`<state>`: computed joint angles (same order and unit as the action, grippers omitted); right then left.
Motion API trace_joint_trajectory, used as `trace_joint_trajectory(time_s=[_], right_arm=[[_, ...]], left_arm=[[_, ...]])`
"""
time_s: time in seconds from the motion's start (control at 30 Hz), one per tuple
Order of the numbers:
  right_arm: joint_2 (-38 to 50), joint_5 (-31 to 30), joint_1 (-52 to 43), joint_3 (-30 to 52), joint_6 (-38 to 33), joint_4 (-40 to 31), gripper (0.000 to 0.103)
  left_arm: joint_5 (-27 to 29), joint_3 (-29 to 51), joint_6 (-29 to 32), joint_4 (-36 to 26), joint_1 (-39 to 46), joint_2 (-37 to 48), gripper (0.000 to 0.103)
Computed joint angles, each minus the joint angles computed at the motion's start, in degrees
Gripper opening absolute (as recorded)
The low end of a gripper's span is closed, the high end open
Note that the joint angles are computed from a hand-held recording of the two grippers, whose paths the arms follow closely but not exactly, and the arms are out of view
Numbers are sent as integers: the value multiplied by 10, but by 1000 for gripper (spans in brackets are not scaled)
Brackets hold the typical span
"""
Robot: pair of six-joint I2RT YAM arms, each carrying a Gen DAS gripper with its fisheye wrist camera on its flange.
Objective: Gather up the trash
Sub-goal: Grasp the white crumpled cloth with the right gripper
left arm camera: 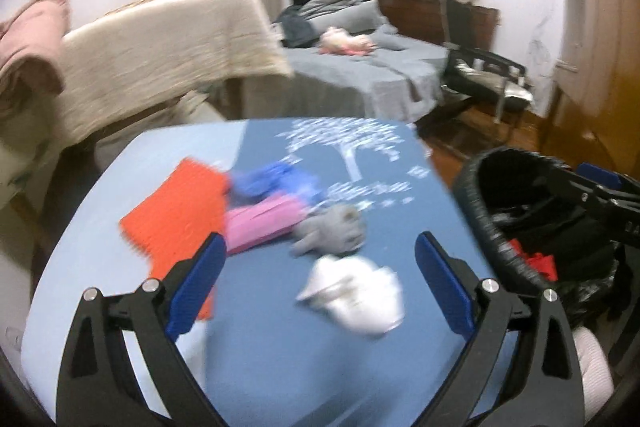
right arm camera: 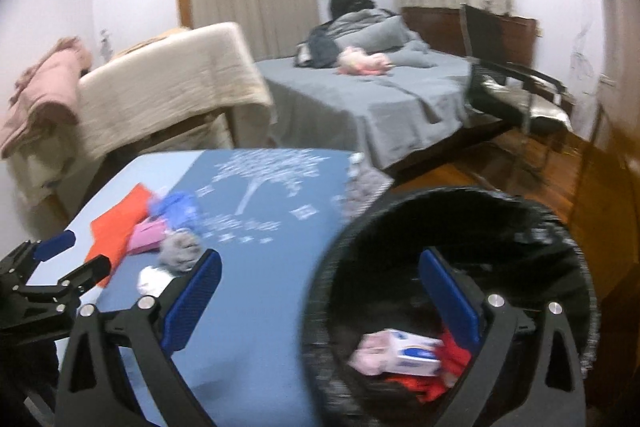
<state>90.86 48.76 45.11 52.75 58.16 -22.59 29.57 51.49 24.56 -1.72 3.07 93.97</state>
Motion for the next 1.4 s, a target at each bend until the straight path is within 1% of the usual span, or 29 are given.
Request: trace_joint_trajectory(time_s=[0.13,0.23,0.33,0.6,0.77,0.8,0.83,0.93,1.0,1.03,1.07,1.1,1.13,1.17,1.23,1.3,1.4], right_arm=[[64,-34,0,38,-34,59,97],[111,-56,-3,68,-44,85,97],[154,-76,-5,100,-53,95,97],[256,-106,-4,195,-76,74,97],[312,-144,-12,252,-84,60,96],[321,-150,-13,260,-84,58,93],[328,-155,-14,267,-85,56,88],[345,-174,-20,290,-87,44,80],[354,-185,-21,301,-91,43,70],[358,-190,-22,305,-95,43,68],[361,-195,-22,309,-100,44,62],[363,-200,-21,311,-105,46,55],[364,-207,-21,312,-111,52,45],[363,-218,-21,307,-118,65,44],[363,-214,-17,312,-119,61,39],[352,-222,-18,297,-120,74,36],[326,-227,-19,265,-116,96,36]], left_arm=[[-1,10,15,10,39,25,93],[-2,18,26,14,61,45,93],[-3,31,36,19,77,68,93],[-10,55,47,21,101,111,93],[-14,75,47,21,112,133,93],[-15,78,47,22,113,136,93],[-16,81,48,22,115,140,93],[-21,92,46,19,117,150,93],[-23,98,45,17,119,156,93],[-25,100,44,17,119,159,93],[-26,102,43,17,119,161,93],[-27,105,43,15,119,163,93],[-28,107,43,13,118,165,93],[-29,107,43,13,118,166,93],[-30,109,44,10,116,168,93],[-30,110,46,9,115,170,93],[-33,115,45,4,110,174,93]])
